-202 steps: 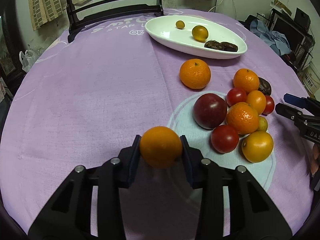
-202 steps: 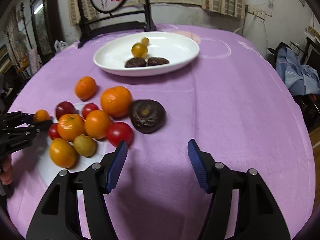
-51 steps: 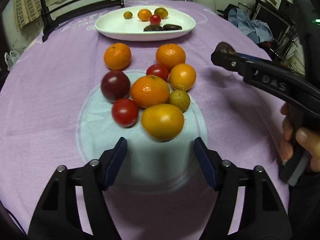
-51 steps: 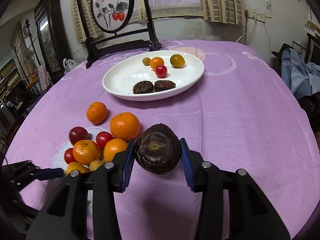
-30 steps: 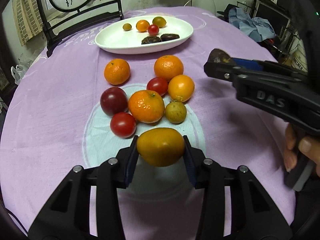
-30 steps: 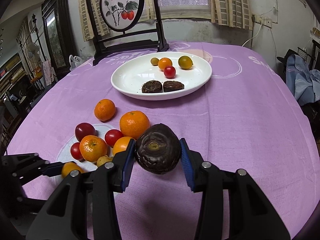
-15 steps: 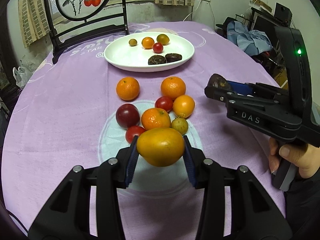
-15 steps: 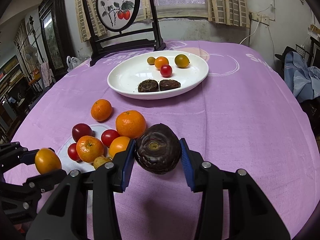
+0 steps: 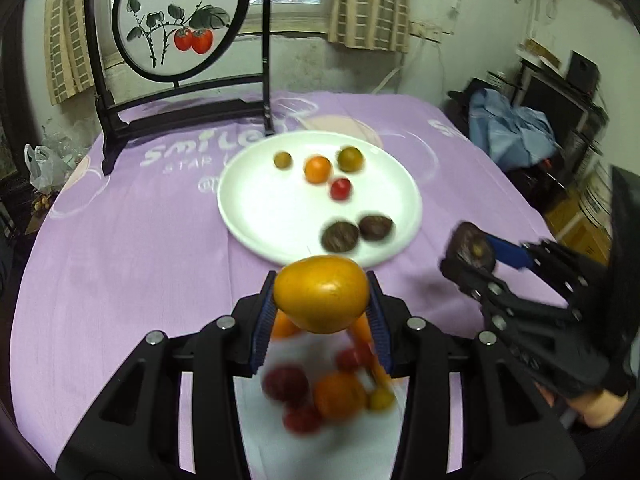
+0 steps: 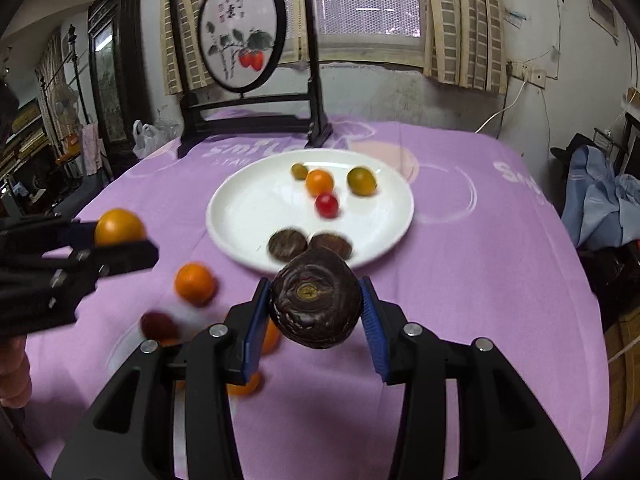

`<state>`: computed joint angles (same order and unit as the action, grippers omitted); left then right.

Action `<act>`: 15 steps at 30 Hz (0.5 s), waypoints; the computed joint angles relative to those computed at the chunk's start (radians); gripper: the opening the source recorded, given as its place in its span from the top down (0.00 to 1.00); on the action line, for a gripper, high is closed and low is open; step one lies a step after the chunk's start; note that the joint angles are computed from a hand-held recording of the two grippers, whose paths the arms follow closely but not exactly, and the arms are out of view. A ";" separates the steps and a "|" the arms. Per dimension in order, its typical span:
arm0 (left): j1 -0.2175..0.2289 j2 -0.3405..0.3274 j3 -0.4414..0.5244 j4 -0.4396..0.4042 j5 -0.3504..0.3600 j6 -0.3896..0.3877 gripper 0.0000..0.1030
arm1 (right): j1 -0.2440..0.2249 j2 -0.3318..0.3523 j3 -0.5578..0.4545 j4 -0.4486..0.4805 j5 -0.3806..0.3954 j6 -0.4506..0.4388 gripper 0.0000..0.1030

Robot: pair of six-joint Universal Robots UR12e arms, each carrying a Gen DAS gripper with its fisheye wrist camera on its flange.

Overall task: Organize fruits
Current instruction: 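Carry both held fruits toward the white plate and lower them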

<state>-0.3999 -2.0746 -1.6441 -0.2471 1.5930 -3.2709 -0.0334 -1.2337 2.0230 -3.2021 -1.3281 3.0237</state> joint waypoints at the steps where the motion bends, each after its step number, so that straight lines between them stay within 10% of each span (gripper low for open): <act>1: 0.003 -0.015 0.022 -0.014 -0.001 -0.006 0.58 | 0.000 0.016 -0.023 0.015 0.001 0.005 0.57; 15: 0.041 -0.172 0.237 -0.209 -0.032 -0.088 0.51 | 0.012 0.157 -0.216 0.188 -0.030 0.085 0.51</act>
<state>-0.3585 -2.2465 -1.4074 -0.4565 1.5612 -3.3590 -0.0212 -1.0763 1.8074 -3.0138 -1.3583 3.1084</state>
